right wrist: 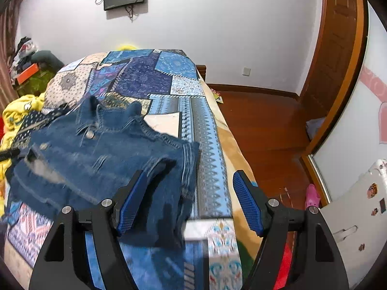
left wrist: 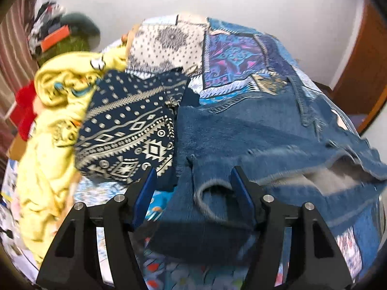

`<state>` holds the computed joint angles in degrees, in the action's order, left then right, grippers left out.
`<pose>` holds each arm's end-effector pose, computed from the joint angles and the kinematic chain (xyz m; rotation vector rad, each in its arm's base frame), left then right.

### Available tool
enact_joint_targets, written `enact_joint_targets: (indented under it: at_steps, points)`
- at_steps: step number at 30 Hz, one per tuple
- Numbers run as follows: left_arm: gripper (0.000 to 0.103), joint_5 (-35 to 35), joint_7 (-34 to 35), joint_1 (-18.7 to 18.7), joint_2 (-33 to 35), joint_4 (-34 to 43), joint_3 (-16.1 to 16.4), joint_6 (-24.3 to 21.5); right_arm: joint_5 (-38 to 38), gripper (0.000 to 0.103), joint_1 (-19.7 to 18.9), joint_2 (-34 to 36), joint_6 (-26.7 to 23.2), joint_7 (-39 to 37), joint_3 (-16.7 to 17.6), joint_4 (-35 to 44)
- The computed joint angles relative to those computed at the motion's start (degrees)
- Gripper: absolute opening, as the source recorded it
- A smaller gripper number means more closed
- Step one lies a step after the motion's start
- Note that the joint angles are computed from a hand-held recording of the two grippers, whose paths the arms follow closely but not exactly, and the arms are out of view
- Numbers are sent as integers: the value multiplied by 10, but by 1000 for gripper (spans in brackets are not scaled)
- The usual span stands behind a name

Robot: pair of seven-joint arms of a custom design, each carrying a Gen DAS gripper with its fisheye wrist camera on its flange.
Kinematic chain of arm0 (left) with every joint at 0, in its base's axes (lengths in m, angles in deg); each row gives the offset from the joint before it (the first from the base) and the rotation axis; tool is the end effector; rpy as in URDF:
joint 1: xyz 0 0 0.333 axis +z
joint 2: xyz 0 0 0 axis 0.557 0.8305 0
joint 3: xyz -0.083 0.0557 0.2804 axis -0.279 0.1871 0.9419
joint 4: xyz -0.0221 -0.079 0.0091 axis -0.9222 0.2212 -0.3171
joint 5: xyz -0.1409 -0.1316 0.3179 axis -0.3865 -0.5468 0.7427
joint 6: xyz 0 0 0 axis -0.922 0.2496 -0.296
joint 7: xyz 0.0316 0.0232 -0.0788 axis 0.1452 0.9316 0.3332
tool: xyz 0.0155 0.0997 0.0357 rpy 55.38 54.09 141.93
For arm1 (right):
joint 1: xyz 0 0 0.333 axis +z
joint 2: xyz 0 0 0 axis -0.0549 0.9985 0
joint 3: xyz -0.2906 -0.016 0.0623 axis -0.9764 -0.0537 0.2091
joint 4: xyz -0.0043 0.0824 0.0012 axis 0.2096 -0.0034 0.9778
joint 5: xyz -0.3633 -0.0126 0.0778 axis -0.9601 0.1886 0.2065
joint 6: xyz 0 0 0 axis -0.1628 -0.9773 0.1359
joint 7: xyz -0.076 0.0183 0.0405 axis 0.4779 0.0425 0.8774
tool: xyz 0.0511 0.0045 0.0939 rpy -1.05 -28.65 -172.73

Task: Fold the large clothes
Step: 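Fold the held hem toward the collar with both grippers and release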

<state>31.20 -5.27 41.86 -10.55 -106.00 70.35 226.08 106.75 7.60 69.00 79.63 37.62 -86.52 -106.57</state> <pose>0.4039 0.0374 0.4719 -2.2103 1.2499 -0.4778 0.5270 0.1139 0.5612 -2.1160 1.1989 -0.5578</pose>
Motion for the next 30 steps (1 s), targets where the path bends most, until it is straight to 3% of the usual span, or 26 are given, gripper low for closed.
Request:
enact_joint_targets:
  at_steps: [6,11,18,21,25,30]
  points:
    - [74,-4,35,-25,-87,-42,-5,-51,27,70,13,-34,-32,-21,1,-44]
    - [74,-12,49,-47,-90,-48,-10,-84,16,70,17,-43,-48,-22,12,-69]
    - [74,-26,39,-60,-22,-28,-11,-39,-5,70,25,-1,-80,28,21,-46]
    - [75,2,16,-42,9,-12,-33,-24,-32,70,28,7,-64,53,27,-45]
    - [75,34,5,-28,47,15,-40,-20,-71,71,34,17,-36,71,33,-35]
    - [76,42,20,-13,107,65,-19,-4,-108,75,46,70,-25,62,34,31]
